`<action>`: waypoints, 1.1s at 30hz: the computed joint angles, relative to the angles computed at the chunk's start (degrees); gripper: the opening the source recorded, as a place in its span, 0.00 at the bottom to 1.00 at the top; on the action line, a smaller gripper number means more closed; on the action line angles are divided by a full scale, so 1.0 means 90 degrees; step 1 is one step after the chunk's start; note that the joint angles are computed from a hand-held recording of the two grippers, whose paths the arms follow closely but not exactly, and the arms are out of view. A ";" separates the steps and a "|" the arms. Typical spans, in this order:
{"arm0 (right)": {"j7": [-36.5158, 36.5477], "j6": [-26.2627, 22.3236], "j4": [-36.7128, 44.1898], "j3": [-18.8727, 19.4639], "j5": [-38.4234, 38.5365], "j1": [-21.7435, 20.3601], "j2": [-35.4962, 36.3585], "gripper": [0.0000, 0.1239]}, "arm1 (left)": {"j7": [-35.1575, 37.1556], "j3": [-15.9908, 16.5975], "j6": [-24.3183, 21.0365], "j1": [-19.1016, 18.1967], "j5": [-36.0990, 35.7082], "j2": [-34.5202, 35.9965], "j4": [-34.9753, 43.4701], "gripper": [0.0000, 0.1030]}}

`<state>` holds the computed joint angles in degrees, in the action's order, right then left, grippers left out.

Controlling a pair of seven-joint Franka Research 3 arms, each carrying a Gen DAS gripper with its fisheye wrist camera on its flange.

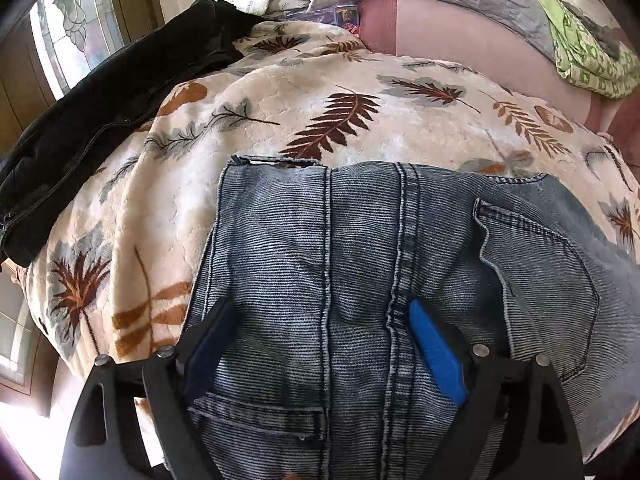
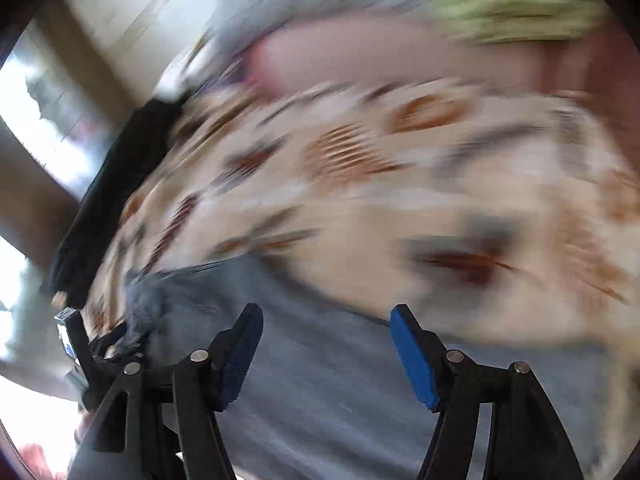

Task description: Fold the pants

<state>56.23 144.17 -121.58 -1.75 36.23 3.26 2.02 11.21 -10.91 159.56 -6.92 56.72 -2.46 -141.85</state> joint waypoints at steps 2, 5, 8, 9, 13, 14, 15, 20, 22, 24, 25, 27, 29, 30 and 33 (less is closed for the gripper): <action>0.0008 -0.0145 0.0634 0.0177 -0.0238 0.0177 0.0696 0.45 | -0.0040 0.0022 0.0074 0.0023 0.0067 0.0036 0.0004 0.87; 0.0675 -0.0796 0.1741 0.0298 -0.1047 0.0452 0.1815 0.39 | -0.0212 0.0043 0.0160 0.0051 0.0320 0.0054 0.0014 0.87; 0.0729 -0.1077 0.2136 0.0302 -0.1812 0.0661 0.2394 0.16 | -0.0354 0.0091 0.0296 0.0104 0.0536 0.0091 0.0020 0.87; 0.0660 -0.0830 0.1970 0.0309 -0.1959 0.0717 0.2290 0.14 | -0.0401 0.0086 0.0286 0.0101 0.0598 0.0064 0.0001 0.87; 0.0474 0.0631 0.0982 0.0360 -0.2086 0.0824 0.1597 0.05 | -0.0698 0.0035 0.0202 0.0078 0.0802 0.0029 -0.0015 0.88; 0.0720 0.0682 0.0976 0.0210 -0.2419 0.0991 0.1676 0.04 | -0.0716 0.0021 0.0128 0.0062 0.0810 0.0056 0.0027 0.88; 0.1266 0.1064 0.0868 -0.0163 -0.3200 0.1374 0.1828 0.04 | -0.0712 0.0015 0.0071 0.0045 0.0807 0.0071 0.0054 0.88; 0.1192 0.1809 0.0353 0.0517 -0.2429 0.0681 0.1558 0.33 | -0.0872 0.0039 0.0035 0.0009 0.0895 0.0055 0.0048 0.89; 0.1095 0.2337 -0.0301 0.0562 -0.1801 0.0504 0.0954 0.40 | -0.0934 0.0043 0.0068 0.0019 0.0914 0.0032 0.0022 0.89; -0.0146 0.2074 -0.0868 0.0765 -0.0082 0.0091 0.0204 0.41 | -0.0977 0.0011 -0.0042 -0.0003 0.0908 0.0028 0.0042 0.89; -0.0784 0.1620 -0.1145 0.0788 0.0896 -0.0153 -0.0226 0.43 | -0.0998 -0.0013 -0.0139 -0.0026 0.0902 0.0029 0.0065 0.89; -0.1429 0.0866 -0.1571 0.0391 0.2011 -0.0196 -0.0791 0.53 | -0.1059 -0.0040 -0.0275 -0.0062 0.0943 0.0034 0.0099 0.89; -0.1825 0.0433 -0.1914 -0.0042 0.2888 -0.0147 -0.0957 0.67 | -0.1095 -0.0053 -0.0382 -0.0095 0.0977 0.0052 0.0131 0.89; -0.1519 0.0206 -0.1989 -0.0222 0.2793 -0.0266 -0.0748 0.71 | -0.1112 -0.0060 -0.0438 -0.0112 0.0992 0.0061 0.0148 0.89; -0.1648 -0.0535 -0.1784 -0.0490 0.3101 -0.0575 -0.0296 0.61 | -0.1083 -0.0089 -0.0663 -0.0184 0.0940 0.0080 0.0206 0.90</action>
